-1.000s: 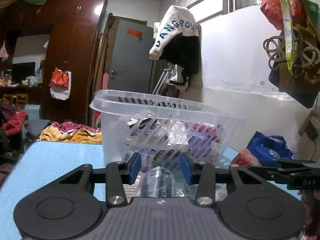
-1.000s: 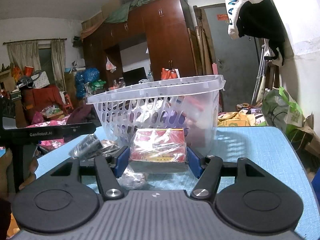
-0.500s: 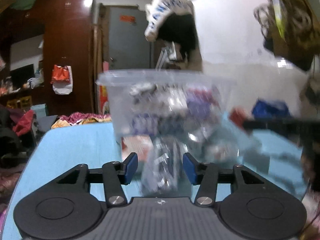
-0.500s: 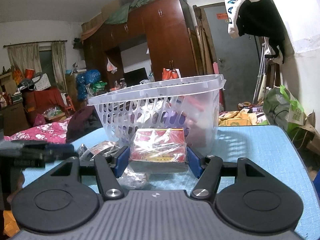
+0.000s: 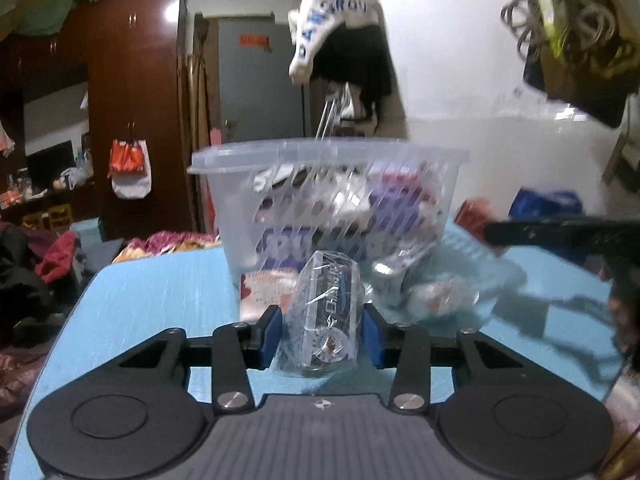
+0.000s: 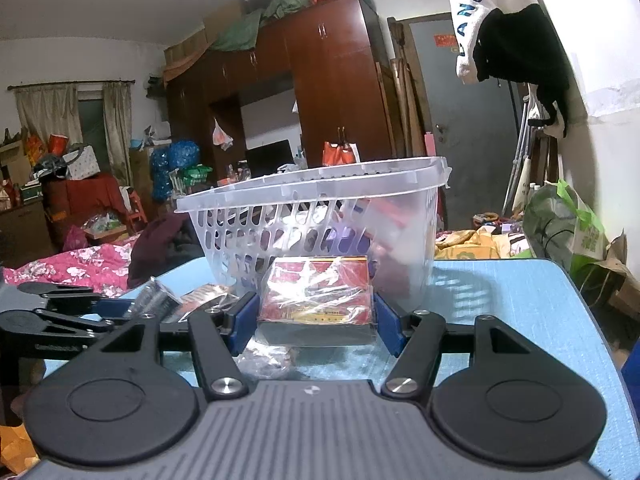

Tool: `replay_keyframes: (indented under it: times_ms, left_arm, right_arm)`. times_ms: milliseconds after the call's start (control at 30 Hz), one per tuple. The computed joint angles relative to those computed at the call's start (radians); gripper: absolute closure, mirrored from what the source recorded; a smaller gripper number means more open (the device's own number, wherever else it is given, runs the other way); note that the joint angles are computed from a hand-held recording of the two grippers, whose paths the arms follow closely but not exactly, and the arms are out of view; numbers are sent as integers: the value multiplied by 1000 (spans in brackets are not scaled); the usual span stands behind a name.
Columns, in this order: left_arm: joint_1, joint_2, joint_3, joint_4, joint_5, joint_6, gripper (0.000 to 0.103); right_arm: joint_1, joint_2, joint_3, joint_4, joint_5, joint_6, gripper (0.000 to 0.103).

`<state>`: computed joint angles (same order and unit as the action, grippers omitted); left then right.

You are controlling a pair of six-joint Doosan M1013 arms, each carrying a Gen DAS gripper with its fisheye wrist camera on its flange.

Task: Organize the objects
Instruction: 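Lift both held items from the pile toward the white basket, then open both grippers over the white basket to drop the items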

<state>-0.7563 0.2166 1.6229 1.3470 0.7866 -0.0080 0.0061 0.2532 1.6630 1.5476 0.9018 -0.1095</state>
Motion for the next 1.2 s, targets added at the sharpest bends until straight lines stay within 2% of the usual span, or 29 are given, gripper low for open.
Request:
replay_keyframes:
  times_ms: [100, 167, 267, 400, 467, 567, 700, 733, 800, 833, 867, 900, 1033, 1100, 1200]
  left_arm:
    - [-14, -10, 23, 103, 3, -100, 56]
    - [-17, -13, 34, 163, 3, -161, 56]
    - [-19, -19, 45, 236, 8, -248, 56]
    - [-1, -25, 16, 276, -24, -279, 56]
    - [17, -19, -21, 276, -55, -264, 56]
    - [61, 15, -125, 178, -93, -161, 56]
    - [129, 88, -289, -68, -101, 29, 56]
    - [138, 101, -311, -93, -92, 38, 56]
    - [157, 123, -343, -161, -97, 81, 50]
    - [159, 137, -361, -194, -63, 106, 44]
    - [155, 147, -375, -210, -13, 124, 30]
    - [149, 153, -380, -203, 24, 129, 24]
    - [109, 91, -255, -7, 7, -57, 20]
    - [78, 60, -191, 82, 36, -143, 8]
    - [44, 47, -152, 55, 91, -142, 6]
  right_arm:
    - [-5, -8, 22, 68, 10, -80, 38]
    - [-2, -18, 42, 117, -9, -137, 38]
    - [-8, -25, 53, 151, 10, -154, 38]
    - [-8, -47, 42, 181, 26, -168, 38]
    - [4, -53, 17, 186, 6, -177, 38]
    - [36, -33, -74, 111, -43, -100, 38]
    - [96, 31, -236, -123, -157, 98, 38]
    - [109, 50, -273, -175, -176, 145, 38]
    - [126, 69, -298, -202, -205, 160, 36]
    - [135, 79, -311, -238, -215, 187, 24]
    - [138, 85, -320, -281, -208, 224, 14]
    - [140, 88, -319, -301, -208, 242, 12]
    - [121, 40, -233, -245, -215, 154, 6]
    - [94, 15, -186, -191, -166, 124, 0]
    - [66, -5, -130, -219, -95, 112, 0]
